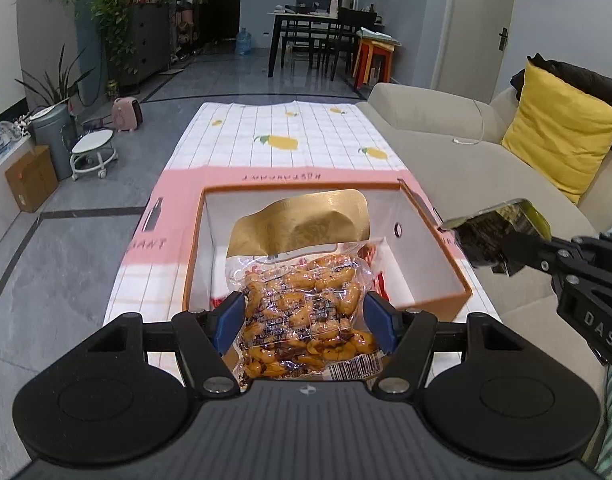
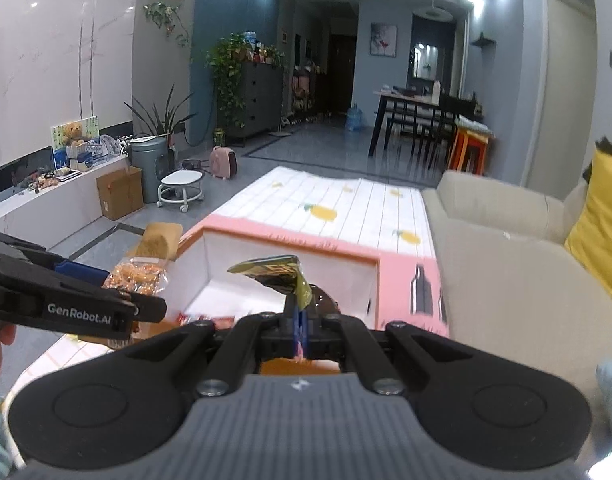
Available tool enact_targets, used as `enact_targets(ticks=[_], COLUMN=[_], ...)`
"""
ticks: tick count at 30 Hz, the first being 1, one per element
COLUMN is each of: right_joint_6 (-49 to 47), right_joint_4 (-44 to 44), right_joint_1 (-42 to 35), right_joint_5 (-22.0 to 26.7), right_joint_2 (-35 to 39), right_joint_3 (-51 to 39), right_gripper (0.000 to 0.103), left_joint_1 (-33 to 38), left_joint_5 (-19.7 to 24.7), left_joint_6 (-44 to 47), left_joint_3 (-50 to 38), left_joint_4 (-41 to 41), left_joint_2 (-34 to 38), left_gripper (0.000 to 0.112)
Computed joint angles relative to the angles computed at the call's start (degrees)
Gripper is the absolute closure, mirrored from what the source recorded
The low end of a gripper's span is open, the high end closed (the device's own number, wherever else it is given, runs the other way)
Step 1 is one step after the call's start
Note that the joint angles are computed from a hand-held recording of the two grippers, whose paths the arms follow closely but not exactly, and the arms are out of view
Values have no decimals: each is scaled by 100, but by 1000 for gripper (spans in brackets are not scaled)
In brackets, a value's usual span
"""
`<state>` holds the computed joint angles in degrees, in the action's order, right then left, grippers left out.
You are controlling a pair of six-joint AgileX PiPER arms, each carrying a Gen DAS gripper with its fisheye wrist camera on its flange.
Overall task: Organize snacks
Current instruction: 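Lift the orange peanut pack with left tool while right tool carries the dark bag over the box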
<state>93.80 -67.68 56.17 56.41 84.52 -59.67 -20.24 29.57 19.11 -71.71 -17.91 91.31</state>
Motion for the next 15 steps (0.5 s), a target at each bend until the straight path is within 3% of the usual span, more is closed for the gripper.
enact_targets(ticks=[10, 15], right_joint_6=[-1110, -1548], right_joint_4=[390, 760], right_joint_1=[-1386, -1736], right_joint_5=[-1097, -1263], right_joint_2=[665, 1220], right_joint_3=[-870, -1273], right_gripper=[103, 103], left_joint_1=[-64, -1], left_joint_5=[499, 1005], left_joint_6=[-120, 47], left_joint_3=[-1557, -2426], left_joint_4=[379, 168], left_joint_2=[1105, 1931], left_gripper=[38, 38])
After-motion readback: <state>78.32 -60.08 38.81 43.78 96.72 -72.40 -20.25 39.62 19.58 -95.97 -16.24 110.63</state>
